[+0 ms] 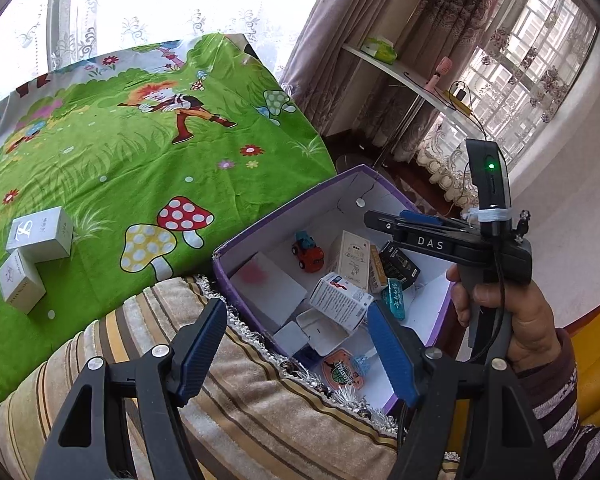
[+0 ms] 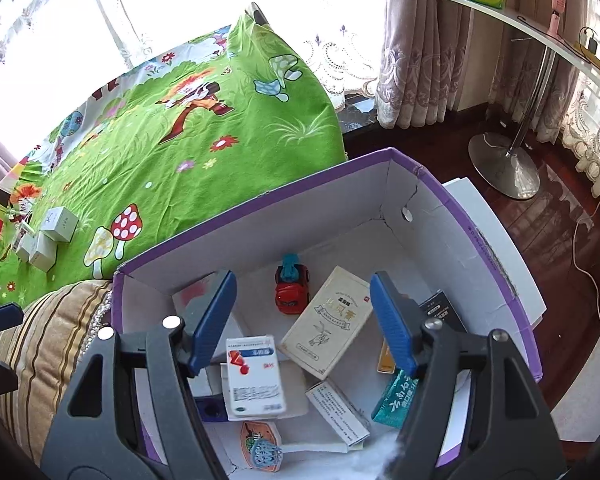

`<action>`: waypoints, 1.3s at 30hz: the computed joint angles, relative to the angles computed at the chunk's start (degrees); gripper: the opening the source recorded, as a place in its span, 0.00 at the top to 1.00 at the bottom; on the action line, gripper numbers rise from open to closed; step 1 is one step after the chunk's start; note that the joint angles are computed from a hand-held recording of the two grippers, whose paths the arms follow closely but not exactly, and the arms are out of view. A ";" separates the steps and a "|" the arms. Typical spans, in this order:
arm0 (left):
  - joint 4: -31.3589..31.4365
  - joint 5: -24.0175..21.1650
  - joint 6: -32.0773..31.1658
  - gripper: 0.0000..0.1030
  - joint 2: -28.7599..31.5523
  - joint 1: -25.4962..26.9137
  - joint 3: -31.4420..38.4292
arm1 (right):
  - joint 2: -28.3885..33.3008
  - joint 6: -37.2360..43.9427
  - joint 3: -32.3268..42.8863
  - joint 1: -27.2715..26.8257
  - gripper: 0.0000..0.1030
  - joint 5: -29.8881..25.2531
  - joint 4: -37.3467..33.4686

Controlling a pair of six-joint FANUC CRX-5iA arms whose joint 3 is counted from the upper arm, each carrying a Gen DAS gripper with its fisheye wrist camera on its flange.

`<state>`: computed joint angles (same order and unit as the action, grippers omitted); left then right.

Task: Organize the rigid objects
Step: 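Move both open tools back over the remaining boxes on the bed, then grasp the barcoded white box with left tool while right grasps white S-logo box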

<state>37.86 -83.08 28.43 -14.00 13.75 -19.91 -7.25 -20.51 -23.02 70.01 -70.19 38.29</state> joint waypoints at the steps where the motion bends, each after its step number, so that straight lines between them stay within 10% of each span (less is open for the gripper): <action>1: 0.06 -0.10 0.16 0.29 0.05 0.35 -0.03 | 0.22 0.35 0.38 0.11 0.27 -0.04 0.08; 39: 0.10 11.95 4.10 0.29 15.35 22.70 12.99 | 28.23 35.17 39.38 -4.66 0.25 0.82 -4.44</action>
